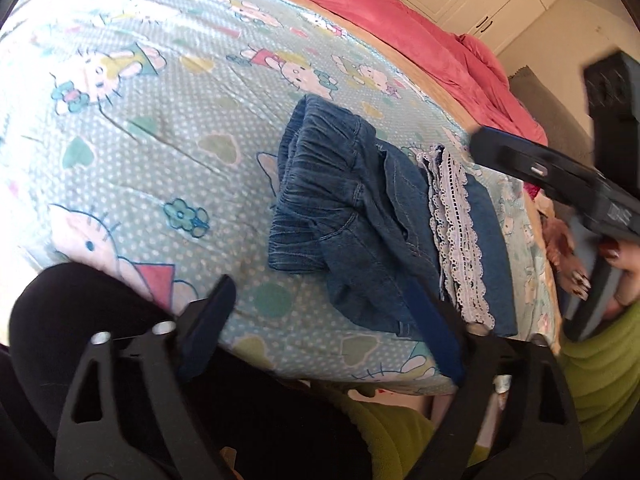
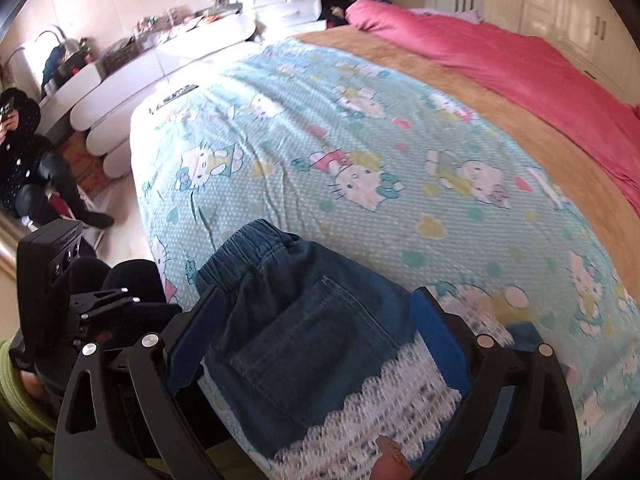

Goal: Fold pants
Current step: 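Grasp the elastic waistband with the right gripper and lift it, then fold the waistband over the pants and open the right gripper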

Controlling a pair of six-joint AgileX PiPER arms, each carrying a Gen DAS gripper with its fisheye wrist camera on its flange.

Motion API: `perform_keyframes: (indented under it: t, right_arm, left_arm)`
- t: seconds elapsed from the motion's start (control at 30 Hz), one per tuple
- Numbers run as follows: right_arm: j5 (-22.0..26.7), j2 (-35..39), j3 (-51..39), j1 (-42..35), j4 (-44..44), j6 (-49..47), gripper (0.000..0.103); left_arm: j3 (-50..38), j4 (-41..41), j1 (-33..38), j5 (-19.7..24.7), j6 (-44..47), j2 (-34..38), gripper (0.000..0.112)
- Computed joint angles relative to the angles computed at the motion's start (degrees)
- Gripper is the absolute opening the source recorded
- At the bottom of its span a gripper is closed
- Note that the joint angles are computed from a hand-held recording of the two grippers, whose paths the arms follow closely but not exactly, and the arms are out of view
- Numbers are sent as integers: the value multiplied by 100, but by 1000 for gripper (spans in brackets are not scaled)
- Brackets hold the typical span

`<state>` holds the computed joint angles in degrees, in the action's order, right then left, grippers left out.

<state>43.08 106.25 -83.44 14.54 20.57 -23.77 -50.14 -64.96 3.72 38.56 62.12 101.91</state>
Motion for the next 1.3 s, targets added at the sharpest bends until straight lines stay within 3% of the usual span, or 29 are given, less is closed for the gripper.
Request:
perform_keyframes:
  t: [0.17,0.37,0.43,0.5,0.6,0.7,0.9,1.03,1.2,1.3]
  right_arm:
    - [751,973,-1190,62,177,-196,93]
    - [1671,2129,-2532,255,305,-406,87]
    - [1785,2364,-2729,292,337,-505,80]
    - [1848,2509,-2778,252,612,-671,54]
    - [1432,2231,-2321,214,834,-779,39]
    - [1343,1857,-1858,-69,1384,-1170,29]
    - [1410,958,-766,-992,2745,-2184,29]
    - [1428,421,-143,-1471,3180,-2703,29]
    - [1554,8,527,-2145,3742,-3365,29]
    - [1613,-186,958,-2561,4039,-3722,33]
  left_arm:
    - [-175,-107,-94,228,160,376,43]
    - [-231,-300,-92,278,333,557,42]
    - [-255,-340,-95,286,345,605,42]
    - [-280,-359,-92,306,323,639,43]
    - [-294,-568,-17,512,493,721,51]
    - [-326,-608,15,606,515,734,56]
    - [-217,-676,-357,299,450,411,81]
    - [-435,-587,-817,13,235,365,85]
    - [-1080,-421,-1305,496,-230,728,85]
    - [-1392,-404,-1594,556,-413,864,84]
